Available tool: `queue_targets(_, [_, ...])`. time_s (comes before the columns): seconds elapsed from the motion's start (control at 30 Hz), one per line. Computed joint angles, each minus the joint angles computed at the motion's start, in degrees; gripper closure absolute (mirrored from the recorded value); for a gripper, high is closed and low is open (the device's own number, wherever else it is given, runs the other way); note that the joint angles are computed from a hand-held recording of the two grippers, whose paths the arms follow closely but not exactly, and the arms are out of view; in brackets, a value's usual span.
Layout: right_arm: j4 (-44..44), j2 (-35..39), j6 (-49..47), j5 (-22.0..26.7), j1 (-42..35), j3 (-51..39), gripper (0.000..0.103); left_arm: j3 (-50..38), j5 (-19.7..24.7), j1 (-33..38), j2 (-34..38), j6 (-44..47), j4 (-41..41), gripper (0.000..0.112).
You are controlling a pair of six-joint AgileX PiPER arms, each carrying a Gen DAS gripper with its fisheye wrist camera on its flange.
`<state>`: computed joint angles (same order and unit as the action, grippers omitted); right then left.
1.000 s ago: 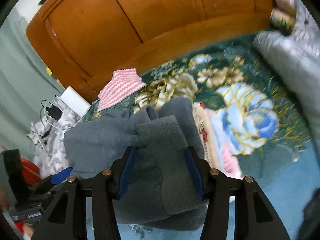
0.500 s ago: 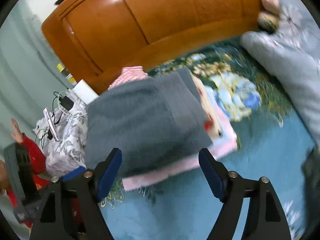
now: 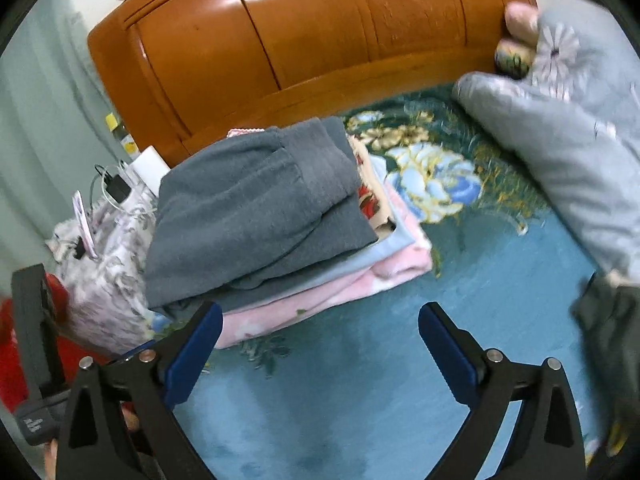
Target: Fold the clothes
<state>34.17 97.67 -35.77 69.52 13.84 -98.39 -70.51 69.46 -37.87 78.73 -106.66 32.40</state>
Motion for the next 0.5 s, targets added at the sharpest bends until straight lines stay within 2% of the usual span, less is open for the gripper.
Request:
queue_targets(0.13, [-2.13, -2.19, -1.9, -6.07, 1.74, 4.23, 0.002, 1.45, -2.68, -0.47, 0.58, -3.97, 0.36, 0.009])
queue_targets(0.2, [-3.53, -2.67, -1.87, -8.09, 2.67, 5.6, 0.002, 0.97, -1.82, -0.59, 2.08, -5.83, 0.44, 0.009])
queue_targets(0.3, [-4.39, -2.96, -1.7, -9.94, 2.97, 6.82, 0.002, 2.41, -4.08, -0.97, 2.39, -6.91, 1.4, 0.009])
queue_targets(0.4, [-6.27, -3.01, -1.92, -11.16, 3.65, 7.77, 0.002, 2.64, -3.51, -2.84, 3.86, -8.9, 3.22, 0.009])
queue_targets(0.5, [-6.78, -3.32, -2.55, -12.08, 4.28, 9.6, 0.002, 1.78, -3.35, -2.19, 5.13, -8.88, 1.68, 0.009])
